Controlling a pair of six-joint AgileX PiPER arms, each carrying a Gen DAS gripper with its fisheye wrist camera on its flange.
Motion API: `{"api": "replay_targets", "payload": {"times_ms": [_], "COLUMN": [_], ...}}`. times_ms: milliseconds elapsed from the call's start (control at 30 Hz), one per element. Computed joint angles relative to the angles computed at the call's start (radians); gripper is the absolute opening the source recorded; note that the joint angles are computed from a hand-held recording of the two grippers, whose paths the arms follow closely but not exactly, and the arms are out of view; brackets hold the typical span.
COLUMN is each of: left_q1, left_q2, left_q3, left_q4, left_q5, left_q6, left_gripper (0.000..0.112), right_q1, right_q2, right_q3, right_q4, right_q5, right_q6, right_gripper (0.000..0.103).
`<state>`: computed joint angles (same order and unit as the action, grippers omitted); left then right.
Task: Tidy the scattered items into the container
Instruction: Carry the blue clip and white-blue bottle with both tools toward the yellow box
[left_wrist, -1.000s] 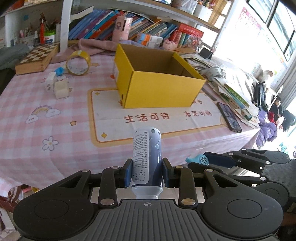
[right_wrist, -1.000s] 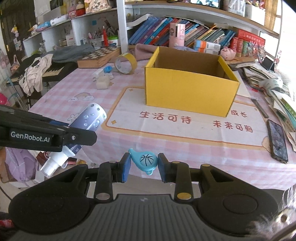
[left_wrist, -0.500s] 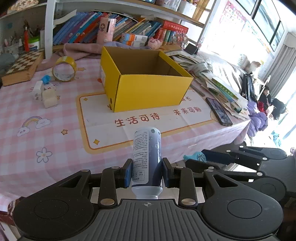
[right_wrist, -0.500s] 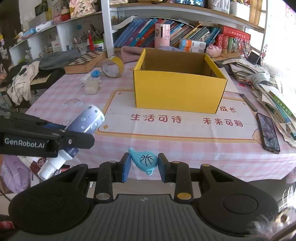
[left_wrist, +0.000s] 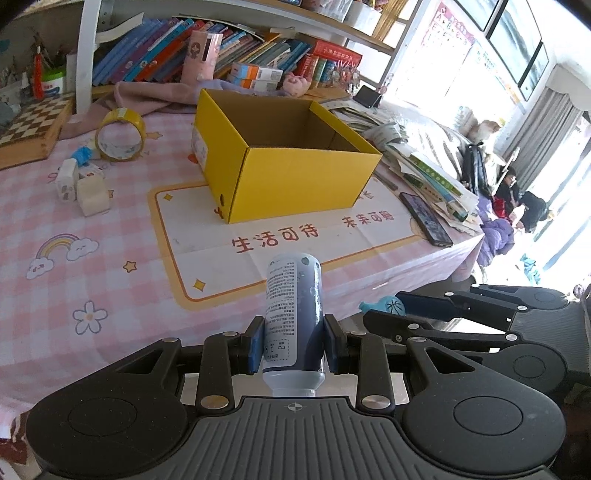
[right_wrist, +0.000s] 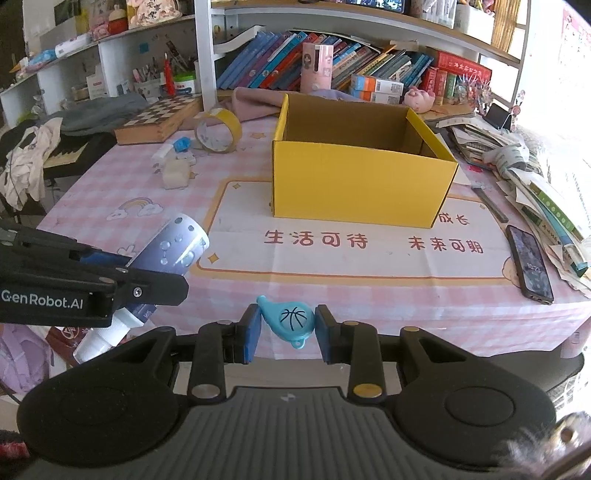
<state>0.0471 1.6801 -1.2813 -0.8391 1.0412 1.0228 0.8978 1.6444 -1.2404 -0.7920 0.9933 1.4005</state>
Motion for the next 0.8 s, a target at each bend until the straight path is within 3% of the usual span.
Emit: {"api": "replay_targets", "payload": {"times_ms": [400,800], "left_q1": [0.021,-0.017], "left_q2": [0.065,0.082], "left_q3": [-0.05,-0.065], "left_q4": [-0.035,-0.028], "left_q5": [0.102,0.121], "left_q6": [0.085,0.1], "left_gripper": [0.031,0.031], "right_q1": [0.046,0.045], "right_q2": [0.057,0.038], "right_q3": [-0.089,-0.054], "right_q4": [0.001,0.003], "right_q5": [0.149,0.174], "right_q6": [0.051,0.107], "right_gripper": [0.03,0.03]}}
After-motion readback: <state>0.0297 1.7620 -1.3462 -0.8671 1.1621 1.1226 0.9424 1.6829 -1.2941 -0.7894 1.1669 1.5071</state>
